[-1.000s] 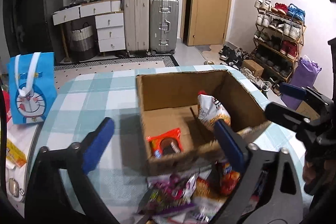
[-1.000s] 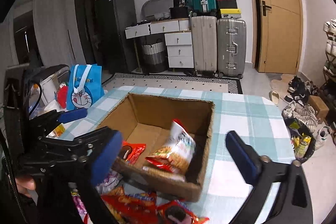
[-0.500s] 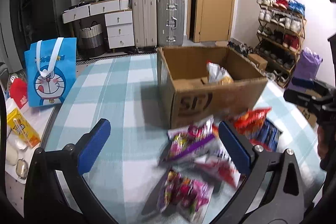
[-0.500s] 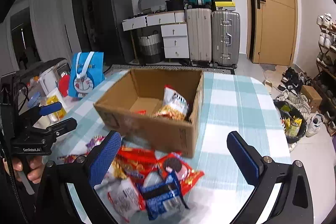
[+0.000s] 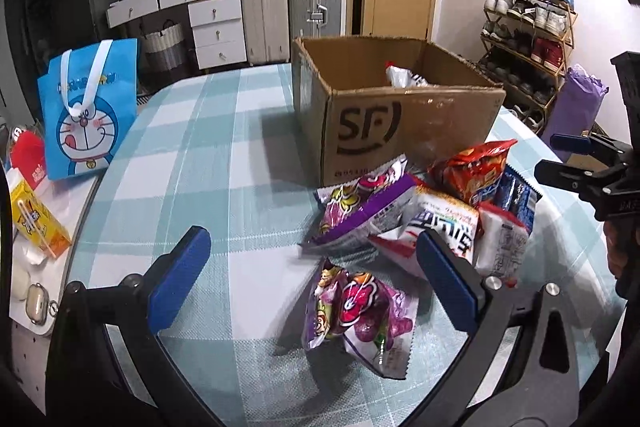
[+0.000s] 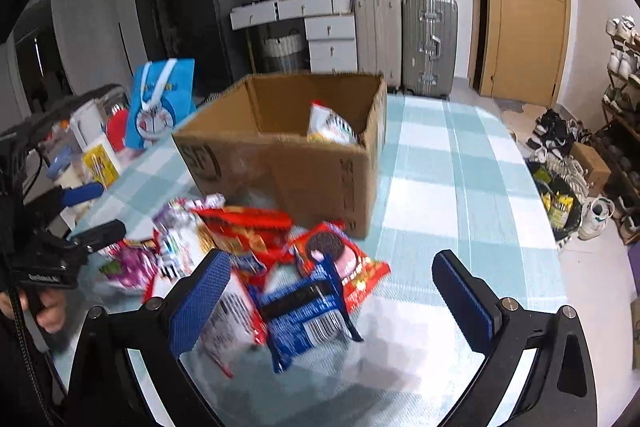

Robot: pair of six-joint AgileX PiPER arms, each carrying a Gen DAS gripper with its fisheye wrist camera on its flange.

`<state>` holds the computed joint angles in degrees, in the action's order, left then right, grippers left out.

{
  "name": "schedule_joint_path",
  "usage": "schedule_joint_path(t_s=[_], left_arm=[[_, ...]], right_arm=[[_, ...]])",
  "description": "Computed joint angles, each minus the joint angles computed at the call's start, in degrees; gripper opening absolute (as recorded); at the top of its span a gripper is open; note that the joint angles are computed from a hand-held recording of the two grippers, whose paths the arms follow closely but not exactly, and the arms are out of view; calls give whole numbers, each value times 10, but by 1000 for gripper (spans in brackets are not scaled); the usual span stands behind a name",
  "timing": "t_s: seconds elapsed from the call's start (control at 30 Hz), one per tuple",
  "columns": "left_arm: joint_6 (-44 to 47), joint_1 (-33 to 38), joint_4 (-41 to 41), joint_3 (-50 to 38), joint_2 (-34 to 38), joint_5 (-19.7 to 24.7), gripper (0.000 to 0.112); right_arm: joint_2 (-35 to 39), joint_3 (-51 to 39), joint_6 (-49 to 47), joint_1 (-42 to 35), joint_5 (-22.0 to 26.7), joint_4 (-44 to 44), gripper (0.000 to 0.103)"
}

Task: Organize snacks
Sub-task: 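Move both grippers back toward the remaining snack pile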

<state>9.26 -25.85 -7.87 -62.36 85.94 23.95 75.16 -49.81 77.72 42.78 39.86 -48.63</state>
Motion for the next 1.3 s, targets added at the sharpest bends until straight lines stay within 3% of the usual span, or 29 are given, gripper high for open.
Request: schedule_joint_path(t_s=[0.2,0.37,0.97,1.3], left_arm=[[25,10,-26,-23,25,32,103],[14,9,-18,-21,26,25,103],[70,8,-44,-33,50,62,103],[70,13,-47,-39,75,71,103]], right_arm=[[17,-1,-49,-25,-5,43,102],[32,2,-108,-61,-29,98,102],[82,8,-218,-71,-59,170,102],[105,-3,-177,-40,-52,130,102]])
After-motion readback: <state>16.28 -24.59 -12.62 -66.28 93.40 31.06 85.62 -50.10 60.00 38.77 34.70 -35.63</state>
